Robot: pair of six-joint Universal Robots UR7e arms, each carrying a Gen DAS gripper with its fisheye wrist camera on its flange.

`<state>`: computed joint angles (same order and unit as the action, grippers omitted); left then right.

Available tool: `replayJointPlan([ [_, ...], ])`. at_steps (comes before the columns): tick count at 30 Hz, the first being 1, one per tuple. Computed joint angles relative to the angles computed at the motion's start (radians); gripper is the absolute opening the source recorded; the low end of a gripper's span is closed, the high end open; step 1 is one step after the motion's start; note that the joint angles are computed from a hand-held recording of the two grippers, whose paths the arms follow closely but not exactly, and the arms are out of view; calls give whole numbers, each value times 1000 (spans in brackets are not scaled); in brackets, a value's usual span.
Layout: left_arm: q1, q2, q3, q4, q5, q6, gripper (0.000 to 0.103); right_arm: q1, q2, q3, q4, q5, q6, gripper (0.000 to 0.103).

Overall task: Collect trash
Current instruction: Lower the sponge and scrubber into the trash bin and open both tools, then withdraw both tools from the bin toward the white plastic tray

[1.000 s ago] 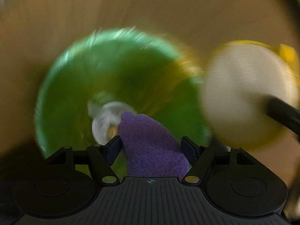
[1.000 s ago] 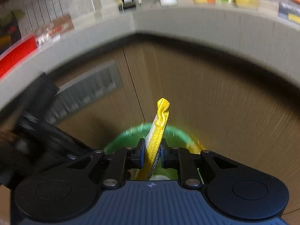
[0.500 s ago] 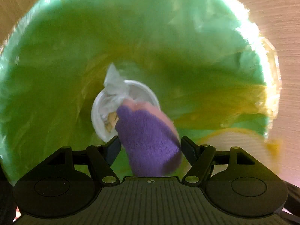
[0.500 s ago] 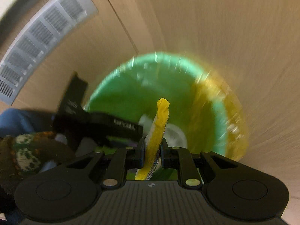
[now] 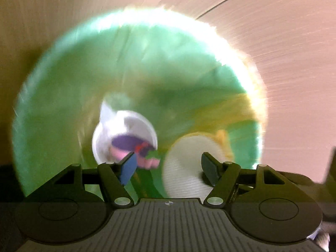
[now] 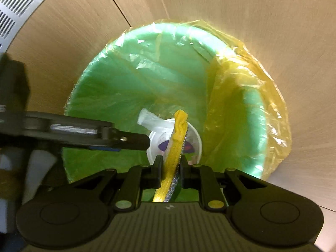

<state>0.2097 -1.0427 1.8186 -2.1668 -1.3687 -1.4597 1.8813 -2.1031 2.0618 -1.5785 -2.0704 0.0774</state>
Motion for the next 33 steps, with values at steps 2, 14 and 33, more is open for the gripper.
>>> replayJointPlan([
  [2, -18, -11, -25, 55, 55, 37, 73, -14, 9, 7, -20, 26, 6, 16],
  [14, -25, -29, 14, 63, 78, -3, 73, -9, 23, 29, -51, -28, 52, 24],
  [33, -85, -23, -66, 145, 185, 85, 71, 177, 19, 79, -208, -233, 27, 24],
])
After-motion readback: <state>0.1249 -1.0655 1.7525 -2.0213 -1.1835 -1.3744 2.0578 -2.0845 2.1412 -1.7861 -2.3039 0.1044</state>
